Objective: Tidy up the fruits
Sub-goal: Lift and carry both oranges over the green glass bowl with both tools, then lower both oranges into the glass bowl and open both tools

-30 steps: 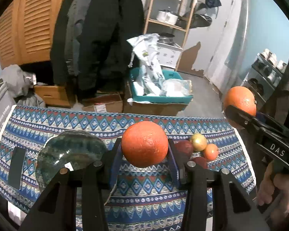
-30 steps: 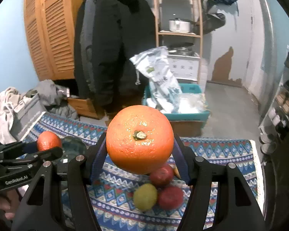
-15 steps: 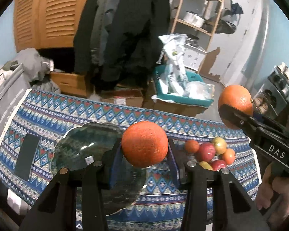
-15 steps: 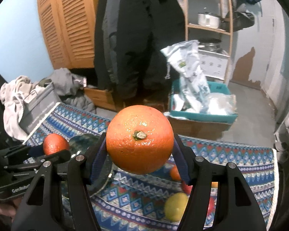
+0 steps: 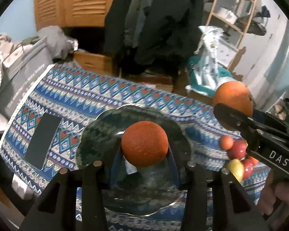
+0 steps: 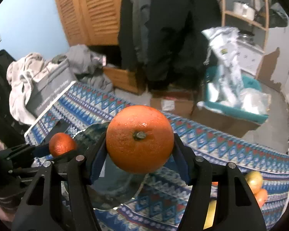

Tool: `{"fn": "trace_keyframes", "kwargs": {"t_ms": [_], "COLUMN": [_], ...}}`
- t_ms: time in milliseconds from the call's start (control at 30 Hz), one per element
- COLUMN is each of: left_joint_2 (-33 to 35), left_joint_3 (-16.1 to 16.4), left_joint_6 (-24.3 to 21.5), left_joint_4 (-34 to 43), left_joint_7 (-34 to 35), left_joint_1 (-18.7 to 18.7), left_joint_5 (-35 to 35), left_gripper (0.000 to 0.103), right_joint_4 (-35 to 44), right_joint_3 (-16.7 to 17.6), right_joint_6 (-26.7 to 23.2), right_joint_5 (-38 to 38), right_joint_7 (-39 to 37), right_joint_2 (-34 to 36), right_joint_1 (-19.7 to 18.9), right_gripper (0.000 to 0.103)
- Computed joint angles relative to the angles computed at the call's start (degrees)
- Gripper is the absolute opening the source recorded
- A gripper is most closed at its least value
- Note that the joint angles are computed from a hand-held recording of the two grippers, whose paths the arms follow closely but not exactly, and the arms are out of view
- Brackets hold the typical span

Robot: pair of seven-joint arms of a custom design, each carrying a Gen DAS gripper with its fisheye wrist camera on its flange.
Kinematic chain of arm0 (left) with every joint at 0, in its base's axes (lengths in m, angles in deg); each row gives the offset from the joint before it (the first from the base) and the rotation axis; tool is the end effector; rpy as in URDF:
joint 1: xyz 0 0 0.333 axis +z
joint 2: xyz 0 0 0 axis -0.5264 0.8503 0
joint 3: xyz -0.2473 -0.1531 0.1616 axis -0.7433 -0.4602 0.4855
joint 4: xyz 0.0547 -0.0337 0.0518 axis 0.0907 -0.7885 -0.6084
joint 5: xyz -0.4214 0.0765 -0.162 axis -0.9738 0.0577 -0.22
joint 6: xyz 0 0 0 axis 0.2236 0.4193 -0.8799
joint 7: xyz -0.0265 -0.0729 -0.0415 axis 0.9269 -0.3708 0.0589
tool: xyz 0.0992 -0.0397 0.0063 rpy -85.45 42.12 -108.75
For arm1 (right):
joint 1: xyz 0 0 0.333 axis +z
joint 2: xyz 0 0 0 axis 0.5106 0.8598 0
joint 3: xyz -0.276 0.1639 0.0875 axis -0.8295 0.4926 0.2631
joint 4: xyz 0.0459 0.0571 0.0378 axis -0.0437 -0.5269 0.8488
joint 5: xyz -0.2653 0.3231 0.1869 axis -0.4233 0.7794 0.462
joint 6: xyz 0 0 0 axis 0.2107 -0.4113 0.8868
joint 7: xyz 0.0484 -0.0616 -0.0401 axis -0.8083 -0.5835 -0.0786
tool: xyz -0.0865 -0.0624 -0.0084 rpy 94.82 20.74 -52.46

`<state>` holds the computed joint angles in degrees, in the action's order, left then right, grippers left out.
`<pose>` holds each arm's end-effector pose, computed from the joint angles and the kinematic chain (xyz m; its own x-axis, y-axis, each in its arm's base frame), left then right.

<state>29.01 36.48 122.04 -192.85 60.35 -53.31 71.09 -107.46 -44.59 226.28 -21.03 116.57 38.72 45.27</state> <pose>0.4192 -0.2413 0.5667 -0.2268 -0.9567 0.1825 -0.8317 0.0927 -0.5475 0.3918 0.2667 0.5997 0.0888 -0.9871 -0.1329 -0.7433 0.0231 -0.6686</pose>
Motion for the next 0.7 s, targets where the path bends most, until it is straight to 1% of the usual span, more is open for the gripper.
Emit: {"fn": "trace_keyframes", "kwargs": {"t_ms": [133,333,433,700], "left_joint_2": [1.03,3.24,4.30,5.97], "left_joint_3": [0.03,0.77,-0.15,-0.56], "left_joint_6": [-1.26,-3.95,-5.07,-6.70], "left_joint_4": [-0.86,-1.55,-1.50,-1.24], "left_joint_7": [-0.74,-0.72,-1.21,-1.03], "left_joint_1": [1.38,2.53,3.62,4.12], "left_joint_5": [0.98,-0.24,1.22,1.25], "left_gripper": [0.045,0.045,0.045,0.045], "right_joint_4": [1.97,4.33,4.91,5.39], "right_joint_3": [-1.11,-2.82,-3.19,-4.38], "right_joint_6": [0.85,-0.40,-1.67,-4.18], "right_joint_5": [2.37,4.60,4.47,5.04], "right_joint_7": [-1.55,-4.05,-4.83,-5.71], "right_joint_2": [5.56,12.52,14.48,17.66], "right_joint_1": [1.98,4.62,5.30,6.94], "right_gripper": [0.065,0.065,0.065,0.065]}}
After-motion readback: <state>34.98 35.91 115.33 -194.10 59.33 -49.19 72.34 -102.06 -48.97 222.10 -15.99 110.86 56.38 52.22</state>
